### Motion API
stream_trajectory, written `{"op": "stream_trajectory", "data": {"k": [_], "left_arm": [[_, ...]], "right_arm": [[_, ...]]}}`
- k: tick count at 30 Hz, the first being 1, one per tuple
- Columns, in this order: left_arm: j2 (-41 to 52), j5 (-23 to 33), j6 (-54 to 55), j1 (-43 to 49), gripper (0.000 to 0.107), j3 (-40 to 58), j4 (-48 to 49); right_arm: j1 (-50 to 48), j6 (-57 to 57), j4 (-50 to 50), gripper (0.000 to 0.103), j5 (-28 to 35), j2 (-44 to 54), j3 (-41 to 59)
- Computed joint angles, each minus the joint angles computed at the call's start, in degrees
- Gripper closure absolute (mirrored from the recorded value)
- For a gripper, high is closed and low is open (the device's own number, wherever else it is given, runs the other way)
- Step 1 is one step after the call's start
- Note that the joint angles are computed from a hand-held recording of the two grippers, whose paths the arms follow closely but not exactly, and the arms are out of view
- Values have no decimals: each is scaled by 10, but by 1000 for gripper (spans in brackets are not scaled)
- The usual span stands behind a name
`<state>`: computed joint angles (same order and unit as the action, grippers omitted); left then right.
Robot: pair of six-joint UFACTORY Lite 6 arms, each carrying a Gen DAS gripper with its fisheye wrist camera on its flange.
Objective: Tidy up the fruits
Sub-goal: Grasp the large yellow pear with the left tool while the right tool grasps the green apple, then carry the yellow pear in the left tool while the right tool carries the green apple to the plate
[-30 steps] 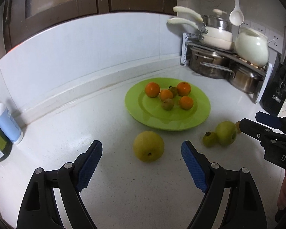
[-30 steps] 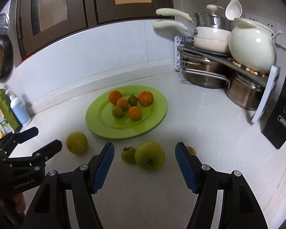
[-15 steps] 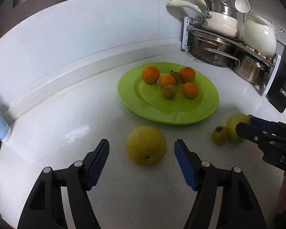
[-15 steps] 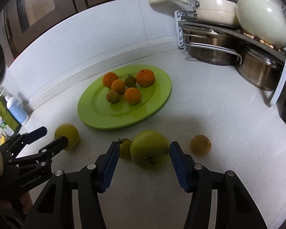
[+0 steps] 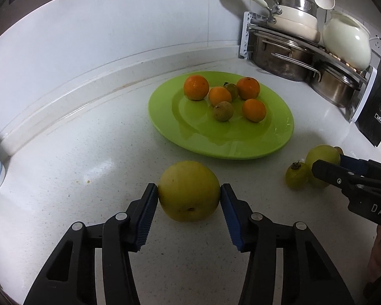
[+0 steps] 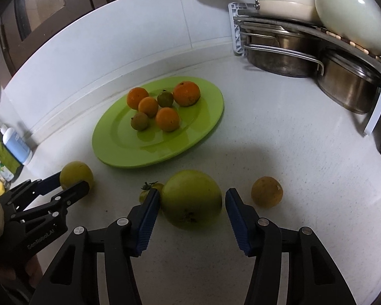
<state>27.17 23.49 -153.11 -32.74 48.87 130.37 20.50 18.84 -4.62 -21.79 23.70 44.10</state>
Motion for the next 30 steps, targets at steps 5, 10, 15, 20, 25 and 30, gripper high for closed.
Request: {"op": "stream_trajectory", "data": {"k": [5,10,15,20,25,30], "left_arm": [[-2,-2,-13,3,57,-3,12],[-2,-4,-13,3,58,-2,9],[-7,-10,-12,1,58,-3,6],[-20,-6,-19,-6,58,-14,10],[-56,1,-5,-19,58,-39,-10],[-98,11,13,-27,58,-60,-22]], "right_arm": [[3,-15,11,52,1,-5,-3],[6,-25,23,52,4,-5,0],[9,-52,52,52,5,-11,-4],[11,-75,74,52,3,-30,-16],[15,-93,90,52,7,-58,-28],[18,-99,91,52,16,-90,-35]]}}
